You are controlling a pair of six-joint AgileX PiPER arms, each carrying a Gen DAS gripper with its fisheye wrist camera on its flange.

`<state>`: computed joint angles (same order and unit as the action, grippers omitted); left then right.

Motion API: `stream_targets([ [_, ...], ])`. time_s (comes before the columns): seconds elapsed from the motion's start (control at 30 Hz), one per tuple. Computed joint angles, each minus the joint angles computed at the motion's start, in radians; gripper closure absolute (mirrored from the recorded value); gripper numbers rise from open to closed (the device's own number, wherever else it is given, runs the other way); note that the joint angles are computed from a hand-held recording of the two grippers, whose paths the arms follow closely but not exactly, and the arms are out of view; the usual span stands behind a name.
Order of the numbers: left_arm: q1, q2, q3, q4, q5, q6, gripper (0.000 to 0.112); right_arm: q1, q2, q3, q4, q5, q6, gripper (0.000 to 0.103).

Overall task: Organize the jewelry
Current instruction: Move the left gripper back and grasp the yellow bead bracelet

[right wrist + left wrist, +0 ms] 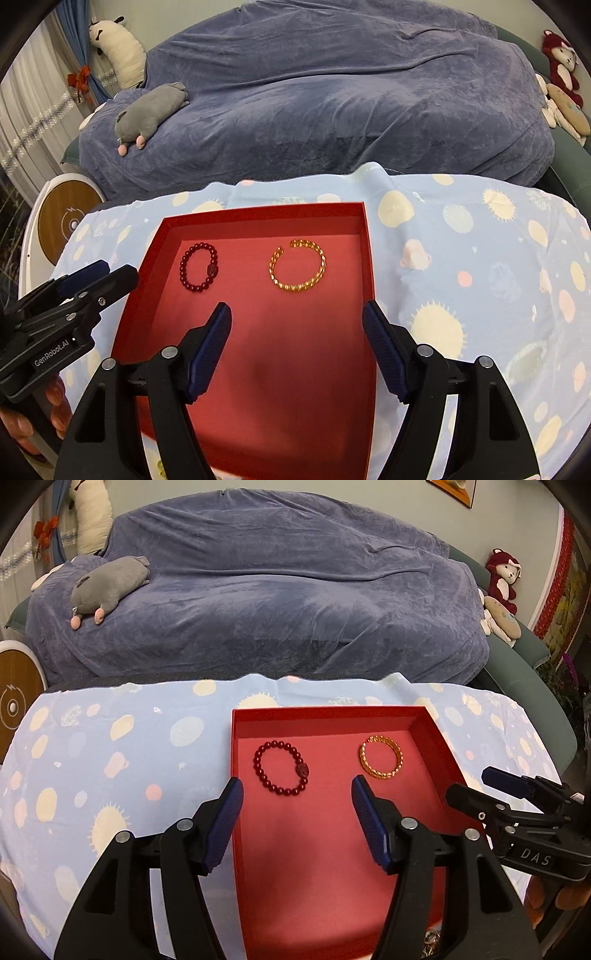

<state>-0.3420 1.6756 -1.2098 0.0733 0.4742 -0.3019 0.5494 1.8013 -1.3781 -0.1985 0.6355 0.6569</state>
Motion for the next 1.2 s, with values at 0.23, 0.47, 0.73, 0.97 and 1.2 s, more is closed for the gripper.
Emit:
stream_targets([
  [0.23, -0.089, -0.222, 0.241, 0.153, 0.005, -0.203, 0.051, 0.123, -0.212, 0.259, -0.179, 0.015, 0.243, 0.033],
  [0.47, -0.238, -0.402, 0.489, 0.292, 0.038, -0.463, 0.049, 0.283, -0.37, 0.494, -0.293, 0.047, 0.511, 0.033],
  [0.73, -0.459, -0.443, 0.648, 0.465, 0.079, -0.797, 0.049, 0.45, -0.433, 0.654, -0.343, 0.066, 0.743, 0.033],
  [0.97, -0.526, -0.347, 0.661, 0.525, 0.057, -0.905, 0.051, 0.495, -0.444, 0.698, -0.362, 0.063, 0.835, 0.033],
  [1.2, -0.549, -0.329, 0.669, 0.603, 0.059, -0.966, 0.099, 0.492, -0.422, 0.69, -0.37, 0.045, 0.84, 0.033],
])
